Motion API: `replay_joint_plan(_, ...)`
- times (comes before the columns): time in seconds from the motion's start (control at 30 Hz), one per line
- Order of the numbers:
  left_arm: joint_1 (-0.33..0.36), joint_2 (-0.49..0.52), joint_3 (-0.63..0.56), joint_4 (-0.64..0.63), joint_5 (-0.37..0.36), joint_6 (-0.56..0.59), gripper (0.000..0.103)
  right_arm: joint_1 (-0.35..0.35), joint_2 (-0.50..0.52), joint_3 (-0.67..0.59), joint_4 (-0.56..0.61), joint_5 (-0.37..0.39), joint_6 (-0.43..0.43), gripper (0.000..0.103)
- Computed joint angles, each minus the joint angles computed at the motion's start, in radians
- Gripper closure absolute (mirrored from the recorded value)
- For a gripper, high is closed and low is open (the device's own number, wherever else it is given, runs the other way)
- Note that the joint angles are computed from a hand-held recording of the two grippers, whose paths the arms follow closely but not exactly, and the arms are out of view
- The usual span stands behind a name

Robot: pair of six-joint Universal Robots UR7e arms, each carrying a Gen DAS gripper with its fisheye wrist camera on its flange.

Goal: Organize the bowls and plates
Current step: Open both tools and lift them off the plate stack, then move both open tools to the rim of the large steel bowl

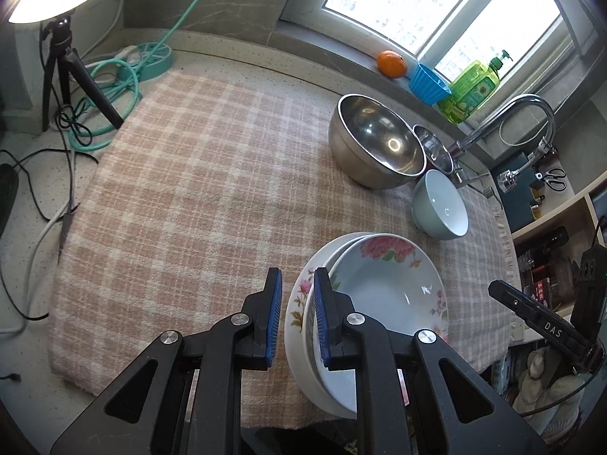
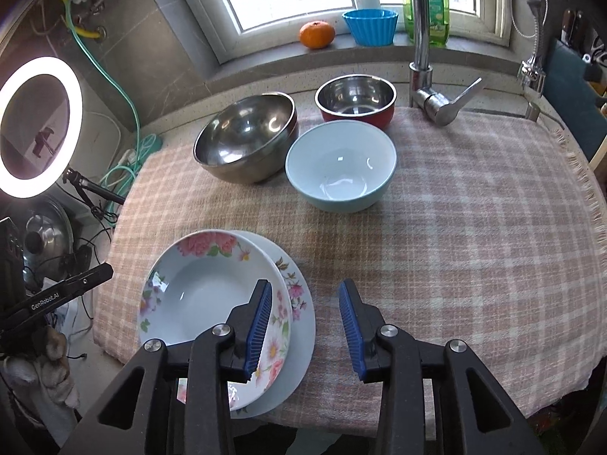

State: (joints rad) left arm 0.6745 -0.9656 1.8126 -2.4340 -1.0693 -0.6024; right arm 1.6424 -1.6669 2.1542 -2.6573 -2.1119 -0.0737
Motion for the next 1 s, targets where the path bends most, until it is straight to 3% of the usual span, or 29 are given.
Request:
replay_joint_plan(0.43, -0.002, 0.036, -0.054, -0.052, -0.036, 0.085, 0.089, 0.037, 0.009, -0.027, -0.100, 0.016, -0.046, 0.069)
replay_joint_plan(0.67, -0.009, 0.049, -0.085, -0.067, -0.025, 0.092, 0.089, 0.069, 0.061, -0.091, -0.074, -0.043, -0.077, 0.069)
replay_joint_plan(1.0, -0.021, 0.120, -0.152, -0.086, -0.002, -0.001, 0.089, 0.007, 0.103, -0.252, 0.073, 0.087, -0.209, 0.069)
